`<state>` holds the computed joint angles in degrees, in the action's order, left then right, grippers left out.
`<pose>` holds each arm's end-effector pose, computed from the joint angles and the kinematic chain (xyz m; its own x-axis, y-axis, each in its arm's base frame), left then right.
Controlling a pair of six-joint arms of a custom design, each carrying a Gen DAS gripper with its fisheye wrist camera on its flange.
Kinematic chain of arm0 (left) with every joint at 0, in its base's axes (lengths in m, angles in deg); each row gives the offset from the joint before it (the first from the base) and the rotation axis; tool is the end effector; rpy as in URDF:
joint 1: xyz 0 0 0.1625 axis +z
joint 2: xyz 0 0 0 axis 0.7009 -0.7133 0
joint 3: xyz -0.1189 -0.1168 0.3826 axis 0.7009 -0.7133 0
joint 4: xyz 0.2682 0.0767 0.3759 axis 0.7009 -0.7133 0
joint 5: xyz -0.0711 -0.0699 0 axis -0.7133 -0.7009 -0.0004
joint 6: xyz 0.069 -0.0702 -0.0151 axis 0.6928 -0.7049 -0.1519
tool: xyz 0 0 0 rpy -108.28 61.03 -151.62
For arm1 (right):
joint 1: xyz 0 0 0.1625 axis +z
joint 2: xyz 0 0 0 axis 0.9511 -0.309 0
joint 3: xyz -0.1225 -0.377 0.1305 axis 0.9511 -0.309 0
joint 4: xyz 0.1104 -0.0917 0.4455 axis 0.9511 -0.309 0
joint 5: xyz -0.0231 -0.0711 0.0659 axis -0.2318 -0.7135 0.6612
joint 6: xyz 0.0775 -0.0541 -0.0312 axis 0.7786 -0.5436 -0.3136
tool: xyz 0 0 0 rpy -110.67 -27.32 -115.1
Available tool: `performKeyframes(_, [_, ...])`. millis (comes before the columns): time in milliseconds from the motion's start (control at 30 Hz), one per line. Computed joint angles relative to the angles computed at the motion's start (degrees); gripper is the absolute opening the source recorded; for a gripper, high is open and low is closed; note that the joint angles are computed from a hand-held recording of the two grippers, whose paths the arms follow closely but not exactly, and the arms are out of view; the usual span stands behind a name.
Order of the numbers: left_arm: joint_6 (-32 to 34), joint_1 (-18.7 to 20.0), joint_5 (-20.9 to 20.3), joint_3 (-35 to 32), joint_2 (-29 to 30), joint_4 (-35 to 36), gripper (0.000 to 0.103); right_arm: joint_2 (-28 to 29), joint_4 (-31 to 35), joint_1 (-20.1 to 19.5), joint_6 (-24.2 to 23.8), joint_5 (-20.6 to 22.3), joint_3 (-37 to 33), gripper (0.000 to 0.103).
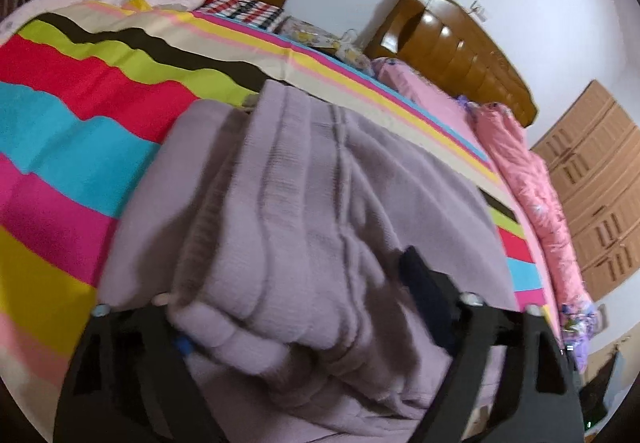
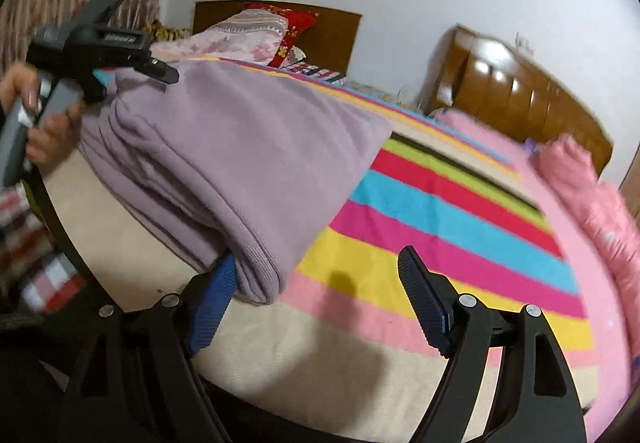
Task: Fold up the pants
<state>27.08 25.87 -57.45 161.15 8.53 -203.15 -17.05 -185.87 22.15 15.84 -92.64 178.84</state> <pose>-0.0595 -0.6831 0.1692 -0.9397 0.0886 -0.3303 0.2693 0.7870 -0.5551 0.1273 -0.5435 0.0177 -0.4470 -0.1727 0.8777 -0.8002 0.5157 -0.3061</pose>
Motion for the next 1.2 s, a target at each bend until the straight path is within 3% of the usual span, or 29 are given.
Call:
performKeyframes(33, [-0.2, 0.0, 0.0, 0.3, -0.3, -0.2, 0.069, 0.8, -1.7, 0.2, -1.8, -0.1, -0.4, 0.079])
performKeyframes(100, [-1.8, 0.4, -2.5, 0.8, -1.6, 0.4, 0.038, 2.0, -4.0, 0.4, -4.5, -0.3, -1.2, 0.079])
performKeyframes(167, [-1.2, -1.1, -1.3, 1.4, -2.9, -0.5, 0.027, 3.5, -7.0, 0.5, -7.6, -0.9, -2.5, 0.08])
performKeyframes(367, [6.4, -8.1, -5.7, 1.4, -7.2, -2.4, 0.023, 5.8, -10.9, 1.5, -12.4, -3.9, -5.2, 0.081])
performKeyframes(467, [9.2, -9.6, -7.2, 2.6, -10.4, -2.3, 0.023, 5.2, -10.8, 1.5, -12.2, -3.1, -4.8, 0.082])
performKeyframes(567, [5.1, -5.9, -6.9, 4.4, -11.5, -2.6, 0.023, 4.8, -9.8, 1.4, -11.6, -3.3, -4.5, 0.084])
performKeyframes(667, [-3.2, 1.5, -7.3, 5.5, -10.1, -1.6, 0.023, 3.8, -7.8, 0.8, -10.0, -2.2, -3.8, 0.084])
performKeyframes(733, [-6.8, 6.2, -12.5, 6.5, -8.7, -3.5, 0.024, 4.0, -8.0, 0.8, -11.3, -2.1, -4.1, 0.085])
performKeyframes(800, [-6.3, 7.3, -16.2, 7.9, -9.0, -7.2, 0.023, 3.7, -7.6, 0.7, -11.5, -2.1, -4.1, 0.085])
performKeyframes(900, [-3.4, 3.4, -10.8, 8.0, -9.5, -7.7, 0.023, 3.2, -7.1, 1.1, -10.6, -2.9, -4.1, 0.085])
performKeyframes(1000, [0.5, -0.2, -8.1, 9.6, -11.1, -11.7, 0.021, 3.2, -8.6, 1.8, -11.9, -3.3, -4.6, 0.085])
performKeyframes(1100, [1.0, 0.3, -7.1, 9.1, -11.4, -9.9, 0.022, 2.7, -5.2, 1.5, -10.8, -4.2, -4.6, 0.085])
performKeyframes(1200, [-3.3, 4.0, -5.2, 7.8, -8.6, -5.9, 0.024, 2.9, -5.0, 0.9, -10.1, -3.6, -4.4, 0.087])
